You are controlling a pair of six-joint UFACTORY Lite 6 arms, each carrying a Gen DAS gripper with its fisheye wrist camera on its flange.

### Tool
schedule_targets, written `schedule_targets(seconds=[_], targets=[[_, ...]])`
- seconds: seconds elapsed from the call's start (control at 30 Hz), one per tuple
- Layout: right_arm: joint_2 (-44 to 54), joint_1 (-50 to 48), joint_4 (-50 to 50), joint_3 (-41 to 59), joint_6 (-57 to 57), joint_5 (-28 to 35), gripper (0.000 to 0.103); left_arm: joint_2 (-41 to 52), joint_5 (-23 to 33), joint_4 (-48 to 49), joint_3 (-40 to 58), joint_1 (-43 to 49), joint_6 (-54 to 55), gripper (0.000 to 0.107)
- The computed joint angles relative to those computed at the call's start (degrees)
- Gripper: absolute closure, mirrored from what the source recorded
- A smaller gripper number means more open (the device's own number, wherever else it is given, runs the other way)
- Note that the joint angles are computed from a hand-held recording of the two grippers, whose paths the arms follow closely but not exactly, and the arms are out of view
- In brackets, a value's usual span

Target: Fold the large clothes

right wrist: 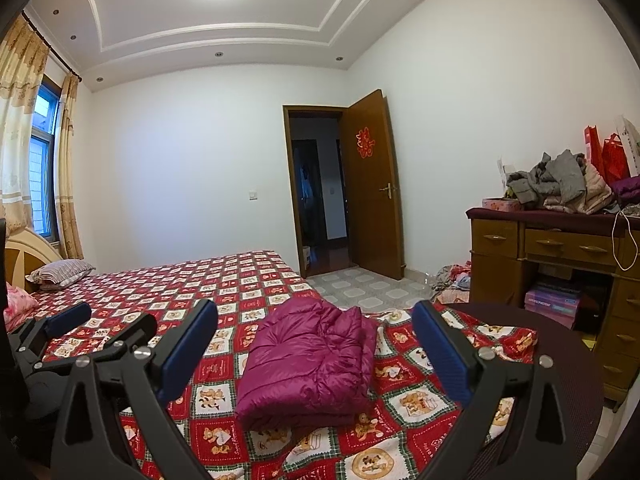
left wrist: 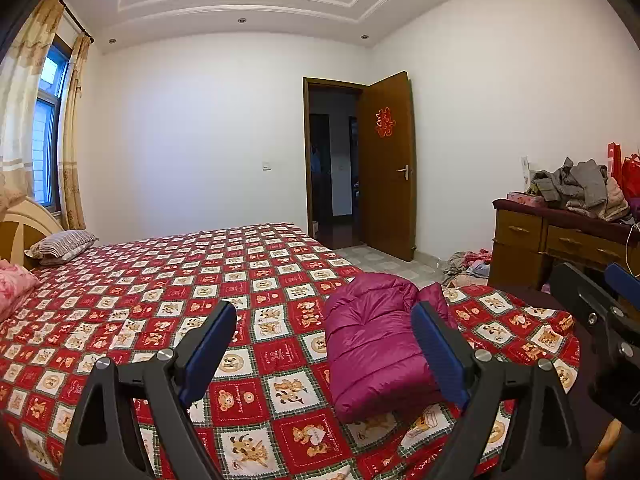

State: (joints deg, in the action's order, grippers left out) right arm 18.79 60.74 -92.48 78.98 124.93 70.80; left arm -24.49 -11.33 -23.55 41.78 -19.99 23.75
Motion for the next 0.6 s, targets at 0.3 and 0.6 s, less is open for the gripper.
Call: schedule_targets(seconds=[0.3, 0.6], targets=[[-0.5, -0.2, -0.4, -0.7, 0.4, 0.0, 0.003, -0.6, -0.5, -2.5, -0.3, -0.8, 3.6, 0.016], [-0.5, 0.2, -0.6, -1.2, 1.0, 1.0, 0.003, -1.3, -5.4, -14.4, -0.8, -3.6, 16.2, 0.015]])
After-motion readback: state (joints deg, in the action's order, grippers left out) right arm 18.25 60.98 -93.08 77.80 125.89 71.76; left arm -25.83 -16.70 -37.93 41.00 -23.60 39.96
